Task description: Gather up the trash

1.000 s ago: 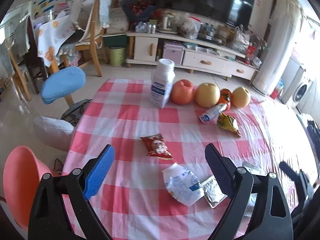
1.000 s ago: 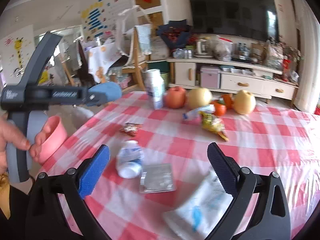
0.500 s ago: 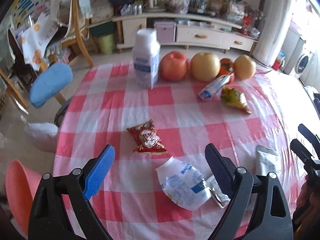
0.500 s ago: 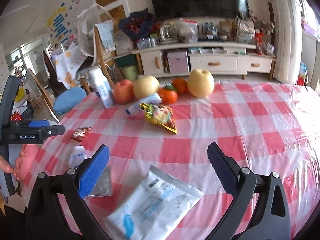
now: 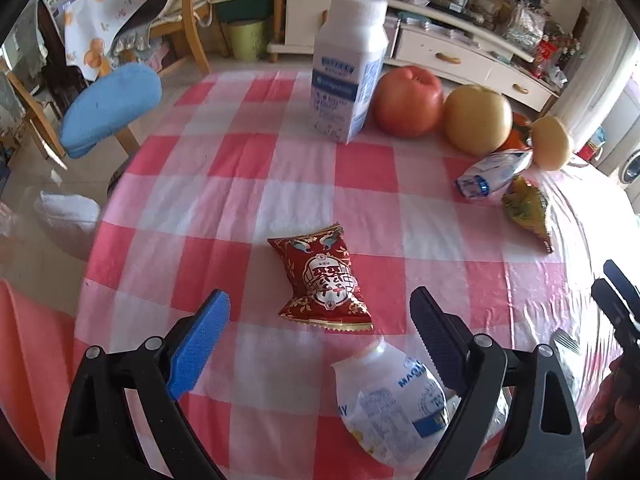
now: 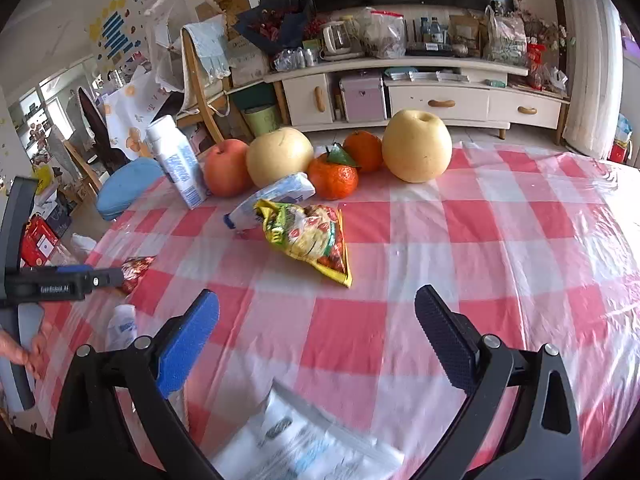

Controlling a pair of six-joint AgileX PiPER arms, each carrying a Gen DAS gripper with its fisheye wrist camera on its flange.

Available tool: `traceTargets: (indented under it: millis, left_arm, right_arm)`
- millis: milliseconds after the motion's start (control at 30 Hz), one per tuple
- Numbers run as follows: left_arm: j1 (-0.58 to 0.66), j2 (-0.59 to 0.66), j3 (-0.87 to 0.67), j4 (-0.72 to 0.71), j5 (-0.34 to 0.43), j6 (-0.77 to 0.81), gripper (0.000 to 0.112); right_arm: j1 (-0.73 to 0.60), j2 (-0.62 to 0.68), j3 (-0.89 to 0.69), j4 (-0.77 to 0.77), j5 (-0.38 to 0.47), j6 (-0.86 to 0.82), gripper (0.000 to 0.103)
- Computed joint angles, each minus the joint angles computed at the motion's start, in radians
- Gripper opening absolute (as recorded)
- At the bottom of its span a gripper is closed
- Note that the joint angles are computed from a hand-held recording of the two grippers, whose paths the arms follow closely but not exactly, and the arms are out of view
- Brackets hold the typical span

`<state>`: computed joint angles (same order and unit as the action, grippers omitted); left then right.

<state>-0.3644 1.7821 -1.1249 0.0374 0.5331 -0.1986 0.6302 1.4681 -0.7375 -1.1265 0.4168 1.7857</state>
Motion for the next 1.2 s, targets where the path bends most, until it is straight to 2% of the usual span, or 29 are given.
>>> traceTargets:
  millis: [233,467,567,700,733,800,833,867,967,1133,1200]
  left_arm:
    - [0.033,0.059,-0.033,-0.049,-0.013,-0.007,0.091]
    - [0.048,0.109,-0.061,-0.099,-0.018,0.008,0.091]
    - [0.045,0.125,-0.074,-0.111,-0.016,0.023,0.077]
    - [0.037,0.140,-0.080,-0.094,-0.031,0.018,0.070]
    - [0.036,0.141,-0.080,-0.095,-0.035,0.017,0.068]
    - [0.038,0.141,-0.079,-0.105,-0.040,0.027,0.063]
    - [0.039,0.141,-0.079,-0.106,-0.042,0.030,0.062]
    - [0.039,0.139,-0.079,-0.105,-0.042,0.029,0.061]
    - [0.044,0.136,-0.078,-0.113,-0.042,0.038,0.050]
    - [0.056,0.127,-0.067,-0.163,-0.041,0.092,0.048]
    - [0.060,0.121,-0.059,-0.187,-0.041,0.115,0.048]
  right_arm:
    - [-0.121,0.095,-0.079,0.127,-0.119,-0.210,0.099]
    - [-0.164,0.183,-0.184,0.346,-0.153,-0.508,0.099]
    - [-0.164,0.224,-0.234,0.396,-0.129,-0.593,0.099]
    - [-0.169,0.251,-0.263,0.377,-0.120,-0.600,0.098]
    - [-0.173,0.253,-0.264,0.377,-0.126,-0.604,0.097]
    - [-0.179,0.260,-0.267,0.380,-0.136,-0.611,0.085]
    - [-0.184,0.266,-0.271,0.408,-0.140,-0.645,0.075]
    - [-0.189,0.273,-0.276,0.434,-0.142,-0.673,0.070]
    - [-0.203,0.276,-0.271,0.496,-0.164,-0.733,0.059]
    - [-0.193,0.264,-0.254,0.451,-0.176,-0.693,0.049]
    - [-0.181,0.256,-0.247,0.388,-0.168,-0.635,0.046]
